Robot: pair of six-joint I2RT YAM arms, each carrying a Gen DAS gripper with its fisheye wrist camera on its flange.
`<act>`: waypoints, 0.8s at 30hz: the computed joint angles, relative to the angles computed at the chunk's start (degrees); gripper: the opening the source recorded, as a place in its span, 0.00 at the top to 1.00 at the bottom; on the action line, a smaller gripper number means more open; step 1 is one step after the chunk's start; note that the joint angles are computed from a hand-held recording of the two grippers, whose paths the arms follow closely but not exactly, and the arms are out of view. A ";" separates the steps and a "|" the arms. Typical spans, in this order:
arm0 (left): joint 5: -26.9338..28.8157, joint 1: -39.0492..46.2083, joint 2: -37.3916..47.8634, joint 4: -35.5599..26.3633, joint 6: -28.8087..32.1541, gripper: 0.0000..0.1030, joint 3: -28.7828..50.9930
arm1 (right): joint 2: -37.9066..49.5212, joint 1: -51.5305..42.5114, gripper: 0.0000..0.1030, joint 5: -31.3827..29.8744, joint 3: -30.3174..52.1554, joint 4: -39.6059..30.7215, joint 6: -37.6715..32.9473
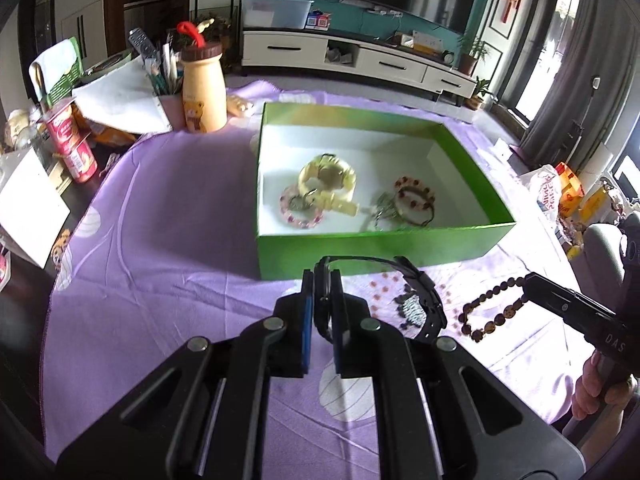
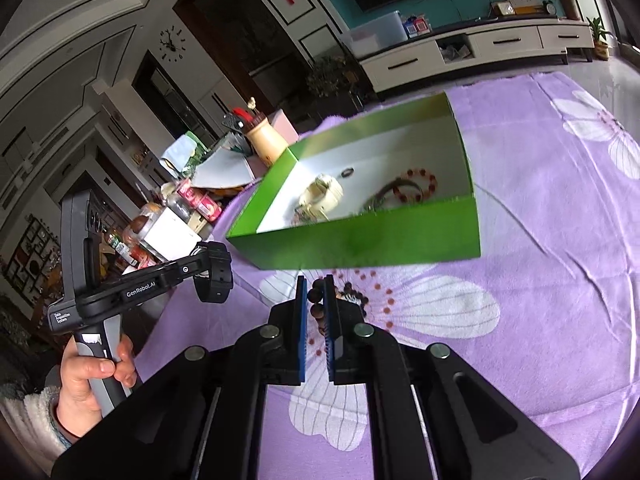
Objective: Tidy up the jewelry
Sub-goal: 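Carry the black watch and wooden bead bracelet over the green box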
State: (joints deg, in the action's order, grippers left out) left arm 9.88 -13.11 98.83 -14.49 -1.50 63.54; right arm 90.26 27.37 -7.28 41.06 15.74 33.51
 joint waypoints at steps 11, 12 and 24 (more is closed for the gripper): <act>0.46 -1.20 1.87 -4.10 1.06 0.93 8.51 | -3.33 -1.41 0.93 1.57 4.21 -4.20 -1.75; 0.40 -1.28 2.42 -4.48 1.11 0.93 9.52 | -3.45 -1.63 0.93 1.69 4.97 -4.70 -2.04; -1.89 -3.88 10.28 -8.94 1.36 0.93 22.66 | -0.89 -4.53 0.93 3.14 14.53 -8.80 -5.65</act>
State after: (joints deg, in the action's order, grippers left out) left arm 7.99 -16.99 109.11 -23.43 -0.14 86.20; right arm 89.37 22.84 -4.14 55.59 6.94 27.86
